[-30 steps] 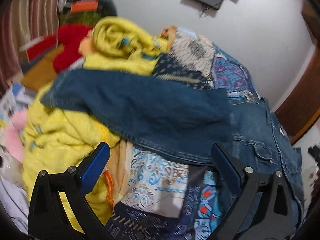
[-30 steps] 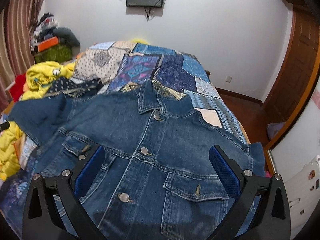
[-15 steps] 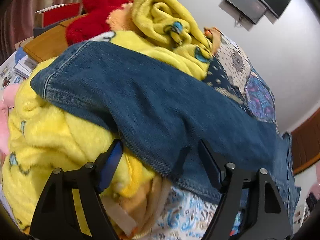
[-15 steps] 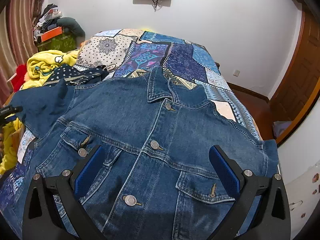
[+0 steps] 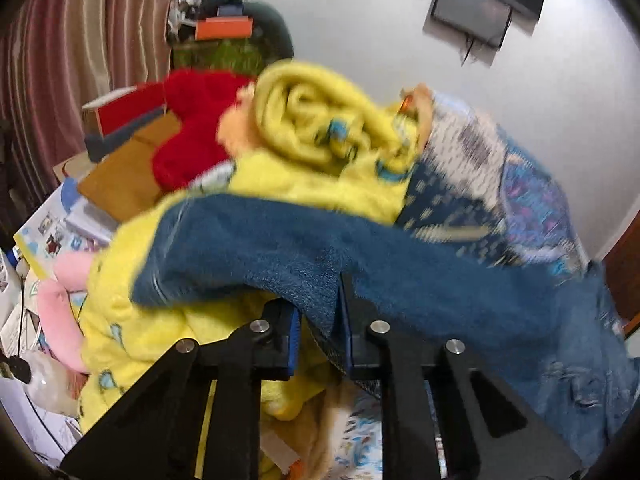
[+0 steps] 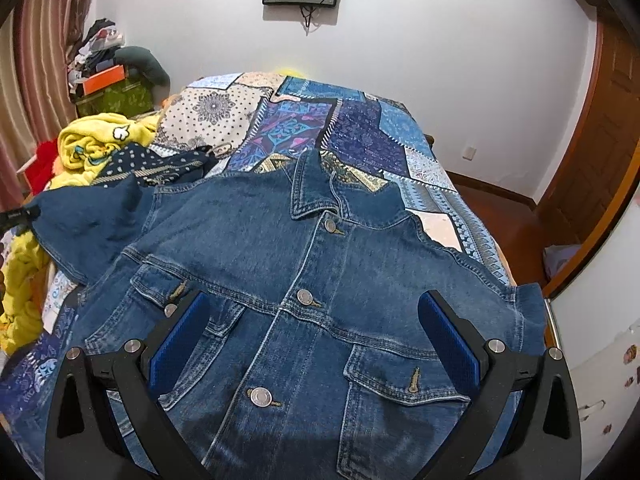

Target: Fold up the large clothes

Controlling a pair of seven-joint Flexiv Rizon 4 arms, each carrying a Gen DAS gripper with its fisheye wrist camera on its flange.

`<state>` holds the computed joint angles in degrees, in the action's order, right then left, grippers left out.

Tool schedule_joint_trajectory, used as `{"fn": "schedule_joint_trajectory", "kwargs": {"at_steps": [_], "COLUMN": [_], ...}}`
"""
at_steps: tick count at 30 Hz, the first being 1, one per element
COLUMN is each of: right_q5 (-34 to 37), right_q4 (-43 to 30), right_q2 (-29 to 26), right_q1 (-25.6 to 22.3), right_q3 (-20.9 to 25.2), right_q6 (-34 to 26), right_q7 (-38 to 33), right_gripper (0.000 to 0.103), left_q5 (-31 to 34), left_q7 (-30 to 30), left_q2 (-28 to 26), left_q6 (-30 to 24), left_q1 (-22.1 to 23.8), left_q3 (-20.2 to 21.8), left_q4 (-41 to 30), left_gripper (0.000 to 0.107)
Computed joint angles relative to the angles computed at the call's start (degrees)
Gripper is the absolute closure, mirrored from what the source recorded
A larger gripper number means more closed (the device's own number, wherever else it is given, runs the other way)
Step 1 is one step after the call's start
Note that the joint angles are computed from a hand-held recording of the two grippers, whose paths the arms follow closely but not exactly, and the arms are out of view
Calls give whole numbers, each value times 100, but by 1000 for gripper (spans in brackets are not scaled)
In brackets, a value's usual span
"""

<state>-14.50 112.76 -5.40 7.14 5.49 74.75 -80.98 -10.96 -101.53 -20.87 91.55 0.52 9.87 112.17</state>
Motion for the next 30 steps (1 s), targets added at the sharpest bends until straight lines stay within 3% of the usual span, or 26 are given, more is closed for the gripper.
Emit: {"fn": "schedule_joint_trajectory", "kwargs": {"at_steps": [4,8,12,21,27,30], "right_q5": [348,810,1187,1911,2121,2402], "right_q4": [-5,-74,-209,-289,-315,-391], "right_q2": [105,177,157,284,382,404], "right_q1": [-42,-63,-70,-216,-351,-422], "right_q3": [77,139,142,63,-67,-114], "right_q6": [26,-37,-311,-816,-986,-1172], "right_q7": [-278,-692,-1037,-1502,-1596,-1719], "right_gripper": [0,0,0,0,0,0], "left_q5": [-16,-314,-401,-80,-184,-50], "left_q7": [44,659,909,833,1219,1191], "left_q2": [319,636,641,-76,-649,-953], "left_q6": [124,480,467,-313,-805,-1275], "left_q1": [25,585,346,-875,-1069,-1439], "left_q3": [-108,-1063,-1209,-849,-1513,-1376], "left_q4": [33,125,-254,-1905,-2642,-3015], "left_gripper": [95,95,97,98,99,99]}}
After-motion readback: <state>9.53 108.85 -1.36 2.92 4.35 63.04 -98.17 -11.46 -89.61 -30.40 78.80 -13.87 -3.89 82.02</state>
